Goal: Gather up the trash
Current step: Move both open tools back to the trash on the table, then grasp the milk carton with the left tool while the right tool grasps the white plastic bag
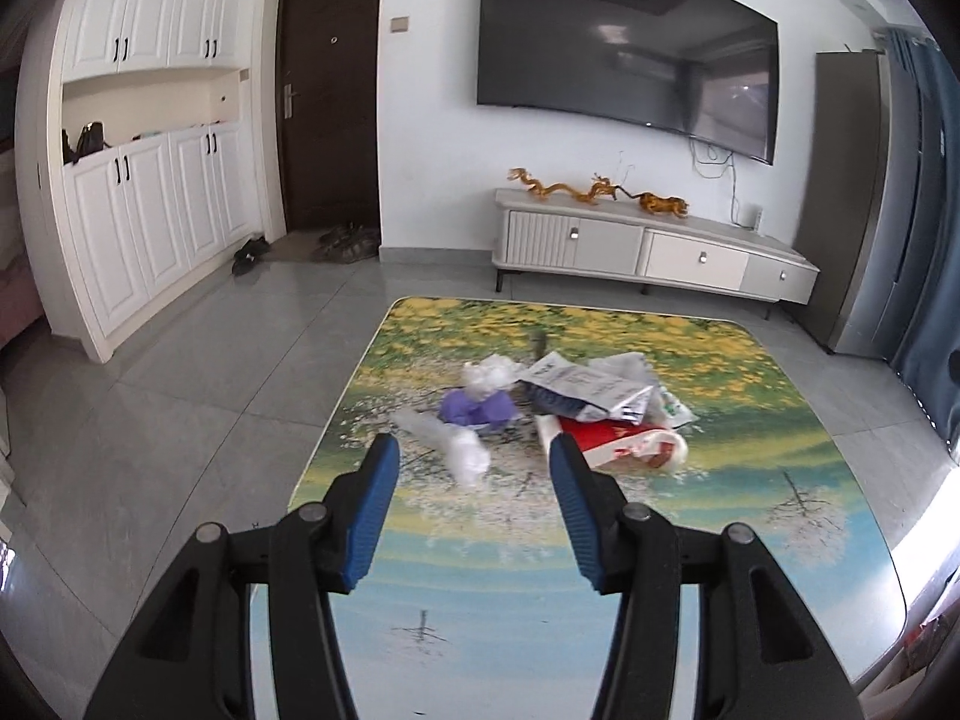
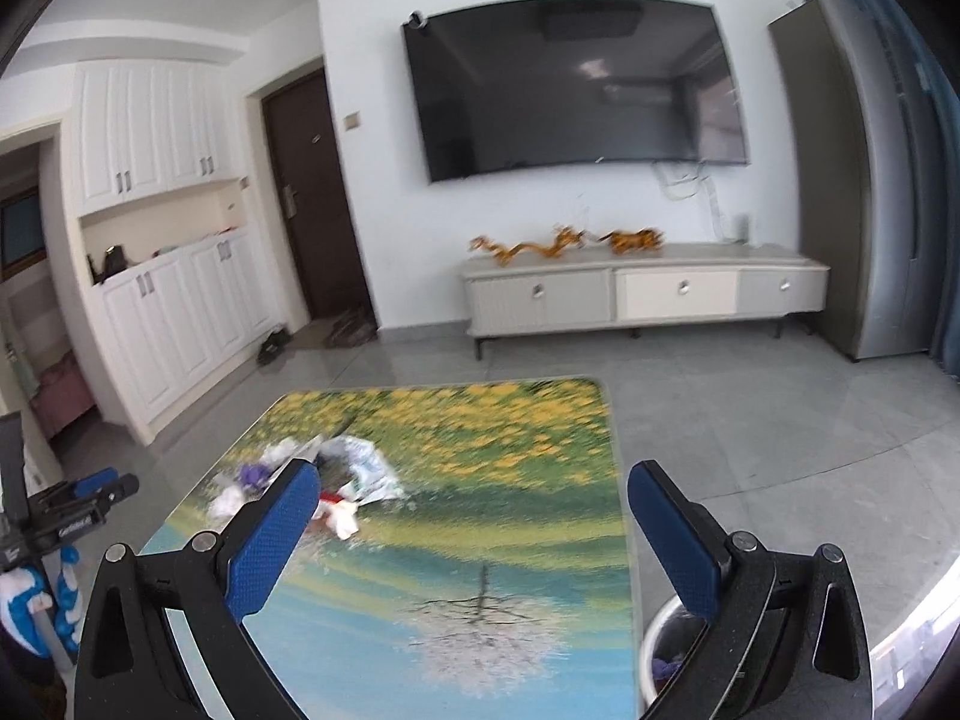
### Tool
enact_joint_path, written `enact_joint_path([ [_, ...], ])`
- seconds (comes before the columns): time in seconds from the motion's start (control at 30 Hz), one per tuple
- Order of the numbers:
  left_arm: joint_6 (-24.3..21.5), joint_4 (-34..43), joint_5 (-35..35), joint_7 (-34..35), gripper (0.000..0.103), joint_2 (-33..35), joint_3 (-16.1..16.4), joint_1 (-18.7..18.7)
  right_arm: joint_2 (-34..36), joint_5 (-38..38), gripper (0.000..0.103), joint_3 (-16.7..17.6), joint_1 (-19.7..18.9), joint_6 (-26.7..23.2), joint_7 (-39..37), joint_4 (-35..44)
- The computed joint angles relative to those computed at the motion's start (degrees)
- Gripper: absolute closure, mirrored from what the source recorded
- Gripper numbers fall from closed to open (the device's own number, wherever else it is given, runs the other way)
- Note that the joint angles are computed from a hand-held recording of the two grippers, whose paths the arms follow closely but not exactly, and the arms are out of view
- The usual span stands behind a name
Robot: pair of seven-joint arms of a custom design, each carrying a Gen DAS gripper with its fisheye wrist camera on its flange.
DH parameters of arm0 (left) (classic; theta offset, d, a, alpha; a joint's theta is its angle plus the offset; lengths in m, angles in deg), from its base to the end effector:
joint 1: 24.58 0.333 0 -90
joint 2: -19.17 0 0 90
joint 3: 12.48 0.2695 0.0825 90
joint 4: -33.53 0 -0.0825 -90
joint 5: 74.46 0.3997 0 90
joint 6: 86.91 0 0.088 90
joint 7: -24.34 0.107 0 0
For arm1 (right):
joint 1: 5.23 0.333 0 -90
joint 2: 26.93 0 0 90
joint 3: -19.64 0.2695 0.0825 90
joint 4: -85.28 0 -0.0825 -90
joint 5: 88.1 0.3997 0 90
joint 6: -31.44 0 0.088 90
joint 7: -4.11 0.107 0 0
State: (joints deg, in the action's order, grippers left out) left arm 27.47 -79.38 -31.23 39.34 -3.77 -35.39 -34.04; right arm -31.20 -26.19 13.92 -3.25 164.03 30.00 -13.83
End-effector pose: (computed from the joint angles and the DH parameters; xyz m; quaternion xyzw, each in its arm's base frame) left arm 0.4307 -0.2615 0.6401 -0.7747 0.4314 -0.2335 0.3990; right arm 0.6032 -0.0245 0.6357 -0.7297 0.4080 -0.1803 0.5182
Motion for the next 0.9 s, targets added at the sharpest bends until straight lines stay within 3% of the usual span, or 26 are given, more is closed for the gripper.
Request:
enact_joint_path([
  [0.2, 8.47, -2.86, -5.93, 6.9, 0.053, 0.6, 3.58, -0.81, 5.03, -3.29, 0.0, 2.1, 0.8, -4.68, 1.33, 4.31],
  [0.5, 17.53, -2.2, -12.0, 12.45, 0.053, 5.79, 6.1, 0.23, 17.59, -12.69, 0.018, 7.42, 1.47, -8.63, 6.85, 17.4],
  [0.7, 22.62, 0.24, -16.18, 16.82, 0.053, 9.73, 8.0, 0.83, 26.35, -15.94, 0.019, 11.17, 0.25, -14.84, 9.97, 28.55],
  [0.9, 24.55, 6.3, -20.61, 18.81, 0.053, 15.13, 9.74, 1.73, 35.5, -22.27, 0.019, 12.88, 1.73, -15.59, 14.67, 40.23],
])
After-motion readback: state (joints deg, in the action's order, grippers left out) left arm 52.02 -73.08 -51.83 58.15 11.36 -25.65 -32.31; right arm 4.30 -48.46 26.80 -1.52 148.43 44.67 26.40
